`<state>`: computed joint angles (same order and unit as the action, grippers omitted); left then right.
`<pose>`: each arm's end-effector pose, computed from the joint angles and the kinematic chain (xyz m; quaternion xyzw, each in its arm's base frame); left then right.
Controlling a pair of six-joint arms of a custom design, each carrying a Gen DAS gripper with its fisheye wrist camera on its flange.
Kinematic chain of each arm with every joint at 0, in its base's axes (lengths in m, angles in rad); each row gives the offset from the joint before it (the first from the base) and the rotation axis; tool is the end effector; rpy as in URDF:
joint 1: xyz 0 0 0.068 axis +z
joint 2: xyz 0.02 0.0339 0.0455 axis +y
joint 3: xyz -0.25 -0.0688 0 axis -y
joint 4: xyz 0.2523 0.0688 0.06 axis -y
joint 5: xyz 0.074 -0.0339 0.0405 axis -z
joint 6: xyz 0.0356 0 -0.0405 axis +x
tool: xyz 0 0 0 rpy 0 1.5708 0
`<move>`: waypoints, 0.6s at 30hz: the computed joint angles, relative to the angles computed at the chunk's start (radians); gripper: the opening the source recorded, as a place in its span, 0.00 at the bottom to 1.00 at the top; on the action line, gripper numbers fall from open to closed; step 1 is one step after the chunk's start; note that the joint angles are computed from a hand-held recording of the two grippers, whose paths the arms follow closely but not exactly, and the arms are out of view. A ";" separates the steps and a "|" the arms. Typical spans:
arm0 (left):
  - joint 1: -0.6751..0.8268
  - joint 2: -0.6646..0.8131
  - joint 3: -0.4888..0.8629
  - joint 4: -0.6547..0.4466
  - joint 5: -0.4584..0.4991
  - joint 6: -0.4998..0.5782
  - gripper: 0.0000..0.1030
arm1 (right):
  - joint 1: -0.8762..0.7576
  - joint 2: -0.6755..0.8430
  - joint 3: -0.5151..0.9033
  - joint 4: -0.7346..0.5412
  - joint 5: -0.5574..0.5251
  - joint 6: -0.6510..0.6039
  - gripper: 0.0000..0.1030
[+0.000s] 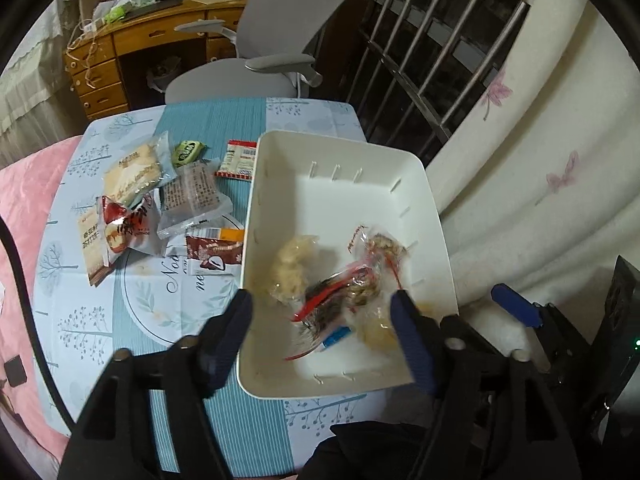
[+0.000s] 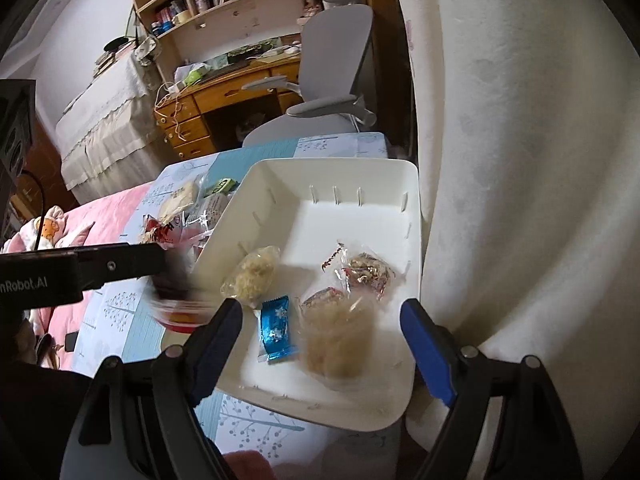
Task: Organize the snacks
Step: 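Drop the meat pack into the tray with the left tool while the right tool releases the cake bag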
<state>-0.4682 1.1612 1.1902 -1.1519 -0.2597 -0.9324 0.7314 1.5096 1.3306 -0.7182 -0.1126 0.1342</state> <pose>0.1985 -0.0901 0.3124 -0.2504 0.9343 -0.0454 0.2497 0.2443 0.2247 0.2917 -0.2950 0.8952 0.1866 0.2772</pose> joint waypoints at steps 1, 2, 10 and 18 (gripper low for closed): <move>0.004 0.001 0.005 -0.008 -0.001 -0.008 0.70 | -0.004 0.008 0.007 -0.005 -0.008 -0.005 0.83; 0.010 0.000 0.008 -0.018 -0.002 -0.017 0.70 | -0.009 0.022 0.020 -0.016 -0.022 -0.011 0.84; 0.021 -0.043 -0.012 -0.092 -0.018 -0.076 0.70 | -0.012 0.056 0.038 -0.010 -0.100 -0.014 0.84; 0.012 -0.159 -0.090 -0.188 -0.022 -0.176 0.70 | 0.025 0.072 0.032 0.005 -0.176 0.005 0.84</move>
